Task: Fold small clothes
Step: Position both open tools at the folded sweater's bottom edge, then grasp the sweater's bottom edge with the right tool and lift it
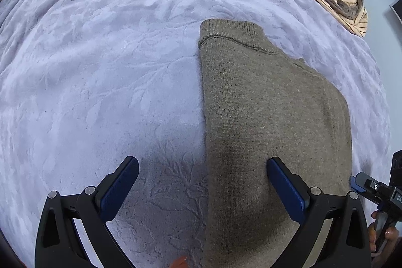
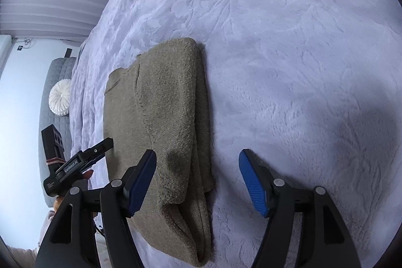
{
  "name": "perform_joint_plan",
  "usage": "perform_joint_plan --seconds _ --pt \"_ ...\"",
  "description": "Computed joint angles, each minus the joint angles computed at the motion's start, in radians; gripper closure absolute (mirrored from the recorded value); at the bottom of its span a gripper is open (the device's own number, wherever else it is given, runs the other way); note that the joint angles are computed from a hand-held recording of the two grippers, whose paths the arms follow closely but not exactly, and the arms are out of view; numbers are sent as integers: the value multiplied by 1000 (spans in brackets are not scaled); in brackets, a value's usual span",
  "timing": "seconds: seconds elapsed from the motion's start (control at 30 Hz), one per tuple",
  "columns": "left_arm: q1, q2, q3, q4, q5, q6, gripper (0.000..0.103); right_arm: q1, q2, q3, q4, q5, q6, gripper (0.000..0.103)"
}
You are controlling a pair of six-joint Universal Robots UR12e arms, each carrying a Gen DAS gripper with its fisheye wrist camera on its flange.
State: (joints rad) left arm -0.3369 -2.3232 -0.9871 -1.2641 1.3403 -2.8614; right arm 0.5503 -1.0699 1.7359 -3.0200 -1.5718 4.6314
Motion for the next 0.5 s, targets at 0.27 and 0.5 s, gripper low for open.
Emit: perform_joint_plan --seconds 0.27,0.5 --pt "21 -36 70 -158 -99 63 1 -15 16 -4 -51 64 -43 31" --pt "42 -94 162 -370 -228 116 1 -34 45 -24 -66 141 -78 31"
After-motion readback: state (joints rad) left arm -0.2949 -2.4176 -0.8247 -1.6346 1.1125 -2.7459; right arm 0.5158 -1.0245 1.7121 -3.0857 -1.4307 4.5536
